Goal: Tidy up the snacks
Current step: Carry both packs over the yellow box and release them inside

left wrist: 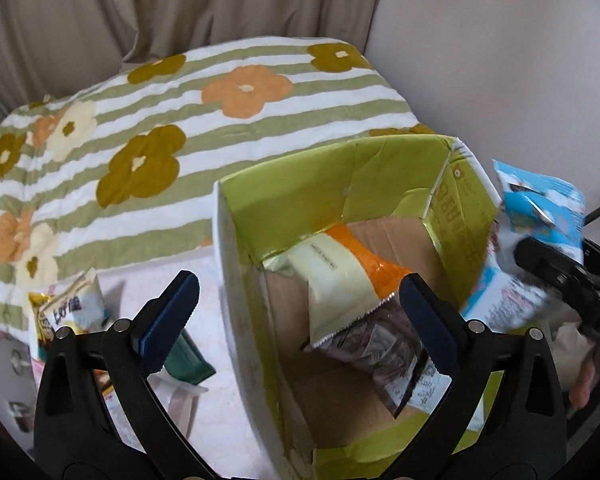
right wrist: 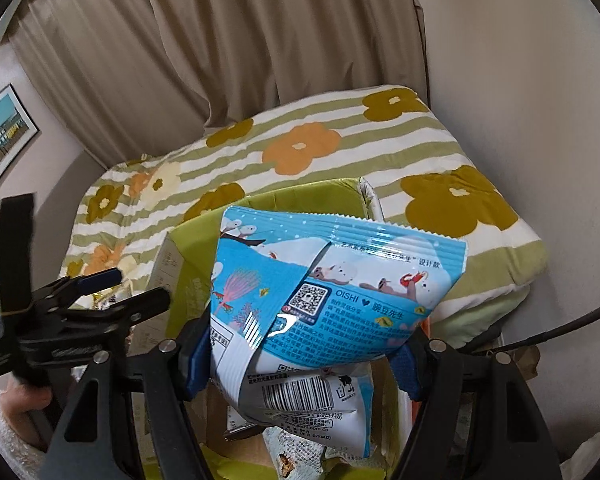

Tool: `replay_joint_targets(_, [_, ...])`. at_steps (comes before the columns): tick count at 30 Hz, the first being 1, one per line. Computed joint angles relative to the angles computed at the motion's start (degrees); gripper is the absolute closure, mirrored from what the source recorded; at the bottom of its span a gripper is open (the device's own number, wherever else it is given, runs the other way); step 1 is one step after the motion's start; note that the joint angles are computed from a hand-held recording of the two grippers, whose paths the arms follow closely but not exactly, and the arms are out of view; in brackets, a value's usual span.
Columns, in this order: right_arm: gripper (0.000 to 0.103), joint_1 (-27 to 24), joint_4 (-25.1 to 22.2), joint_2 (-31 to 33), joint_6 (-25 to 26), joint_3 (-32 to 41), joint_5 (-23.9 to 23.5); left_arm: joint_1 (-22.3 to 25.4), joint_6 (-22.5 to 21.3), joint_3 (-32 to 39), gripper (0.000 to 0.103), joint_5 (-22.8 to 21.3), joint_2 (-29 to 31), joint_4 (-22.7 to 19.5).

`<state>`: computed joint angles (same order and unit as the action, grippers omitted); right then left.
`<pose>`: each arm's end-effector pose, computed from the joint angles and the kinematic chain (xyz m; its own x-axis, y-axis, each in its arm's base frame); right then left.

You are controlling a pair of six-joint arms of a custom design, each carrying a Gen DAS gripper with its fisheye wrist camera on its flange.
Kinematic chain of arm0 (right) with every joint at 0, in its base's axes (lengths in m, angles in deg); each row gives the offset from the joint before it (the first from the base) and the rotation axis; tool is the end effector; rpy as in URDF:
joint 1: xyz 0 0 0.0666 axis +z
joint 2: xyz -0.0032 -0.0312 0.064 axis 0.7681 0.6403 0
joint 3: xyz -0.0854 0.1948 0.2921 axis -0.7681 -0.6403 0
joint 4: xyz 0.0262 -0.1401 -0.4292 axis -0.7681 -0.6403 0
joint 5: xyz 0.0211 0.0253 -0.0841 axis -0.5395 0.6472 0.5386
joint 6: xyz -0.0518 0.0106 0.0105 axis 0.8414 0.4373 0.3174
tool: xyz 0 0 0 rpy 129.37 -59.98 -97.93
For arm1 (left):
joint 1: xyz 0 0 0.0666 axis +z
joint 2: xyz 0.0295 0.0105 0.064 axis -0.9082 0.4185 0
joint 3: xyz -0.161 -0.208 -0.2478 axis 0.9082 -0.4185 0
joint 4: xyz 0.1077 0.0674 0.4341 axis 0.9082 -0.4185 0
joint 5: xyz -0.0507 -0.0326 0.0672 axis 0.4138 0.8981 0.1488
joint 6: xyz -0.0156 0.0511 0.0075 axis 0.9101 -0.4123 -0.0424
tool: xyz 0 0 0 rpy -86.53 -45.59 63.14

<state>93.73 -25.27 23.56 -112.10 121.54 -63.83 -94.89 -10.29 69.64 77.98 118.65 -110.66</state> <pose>0.3135 0.2938 0.5789 -0.8196 -0.0368 -0.5717 -0.2521 0.9193 0.3022 0.3305 -0.1817 0.5832 -0.8677 -0.0177 -0.4968 0.0299 0.9957 -0.0878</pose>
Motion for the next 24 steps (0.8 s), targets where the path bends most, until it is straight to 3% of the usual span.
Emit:
replay_joint_targets(9, [0.035, -1.13, -6.12, 7.23, 5.81, 6.08, -3.51, 2.86, 1.71, -2.85, 0.003, 2.29, -3.92, -0.07])
replay_joint_targets(11, [0.029, -1.03, -6.70, 8.10, 6.40, 6.46, -3.63, 3.68, 2.11, -3.39, 0.003, 3.15, -4.53, -0.12])
replay_joint_targets(12, [0.025, -0.96, -6.54, 8.24, 6.11, 6.45, -3.59, 4.04, 2.26, -3.54, 0.003, 3.57, -4.71, -0.17])
replay_joint_targets(14, [0.006, -0.95, -4.59, 7.46, 4.62, 5.36, -3.49, 4.77, 2.51, -3.88, 0.003, 4.08, -5.28, -0.42])
replay_joint_targets(17, [0.006, -0.62, -1.55, 5.81, 3.08, 3.63, -2.73, 5.28, 3.00, -4.39, 0.003, 4.12, -6.22, -0.47])
replay_joint_targets(24, [0.006, 1.66, -1.24, 3.79, 4.26, 2.76, 0.78, 3.35, 4.72, -4.72, 0.003, 2.60, -7.82, -0.97])
